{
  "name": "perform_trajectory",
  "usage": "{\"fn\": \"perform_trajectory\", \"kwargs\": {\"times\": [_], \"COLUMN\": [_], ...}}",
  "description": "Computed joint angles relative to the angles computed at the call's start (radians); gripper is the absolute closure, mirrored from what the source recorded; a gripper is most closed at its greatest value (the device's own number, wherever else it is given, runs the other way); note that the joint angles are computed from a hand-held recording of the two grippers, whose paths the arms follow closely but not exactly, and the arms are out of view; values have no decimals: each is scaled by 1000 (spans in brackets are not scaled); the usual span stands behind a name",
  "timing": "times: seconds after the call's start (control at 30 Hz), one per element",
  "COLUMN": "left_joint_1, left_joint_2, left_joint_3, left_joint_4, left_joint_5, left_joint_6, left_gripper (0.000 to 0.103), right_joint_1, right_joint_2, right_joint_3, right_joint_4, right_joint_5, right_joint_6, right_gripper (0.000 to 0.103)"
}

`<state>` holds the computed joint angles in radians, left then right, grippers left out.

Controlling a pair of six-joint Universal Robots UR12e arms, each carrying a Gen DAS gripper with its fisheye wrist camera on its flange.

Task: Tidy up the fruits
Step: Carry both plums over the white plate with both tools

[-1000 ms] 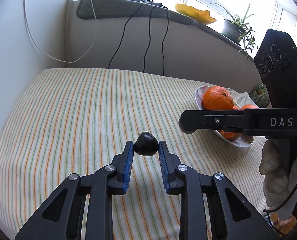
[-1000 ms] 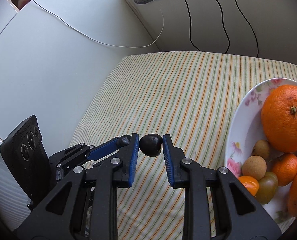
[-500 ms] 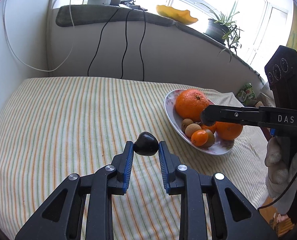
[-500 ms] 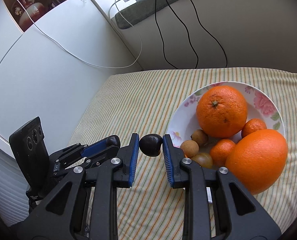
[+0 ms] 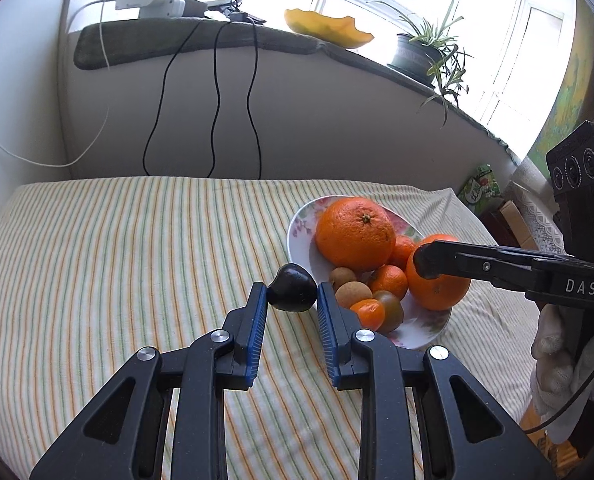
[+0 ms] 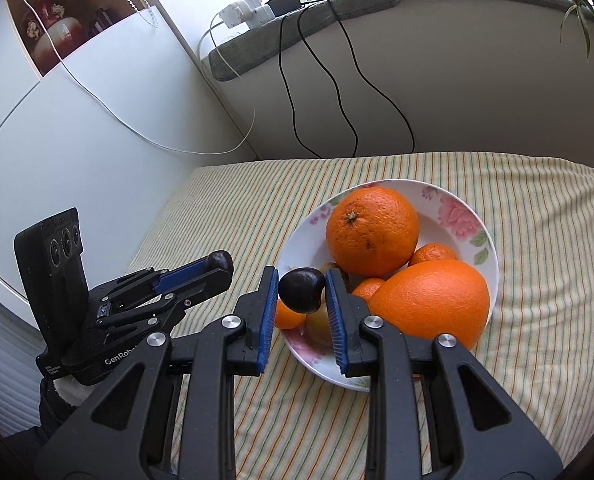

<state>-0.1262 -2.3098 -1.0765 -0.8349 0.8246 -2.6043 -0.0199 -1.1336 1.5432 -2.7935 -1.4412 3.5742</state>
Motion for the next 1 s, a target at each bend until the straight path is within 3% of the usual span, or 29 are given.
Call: {"fn": "perform_trajectory", "kwargs": {"times": [1.0], "left_joint_1": [-37], "left_joint_2": [-31], "left_joint_3": [71], "left_joint_4": [-51], "left_joint_5": [6], "left_joint_6": [35], "left_gripper": [79], "right_joint_1": [31], "right_joint_2": [4], "right_joint_3": [-9], "right_joint_4": [-3], "right_joint_5": [-140], "right_joint_6": [-115], "right_gripper": [78]}}
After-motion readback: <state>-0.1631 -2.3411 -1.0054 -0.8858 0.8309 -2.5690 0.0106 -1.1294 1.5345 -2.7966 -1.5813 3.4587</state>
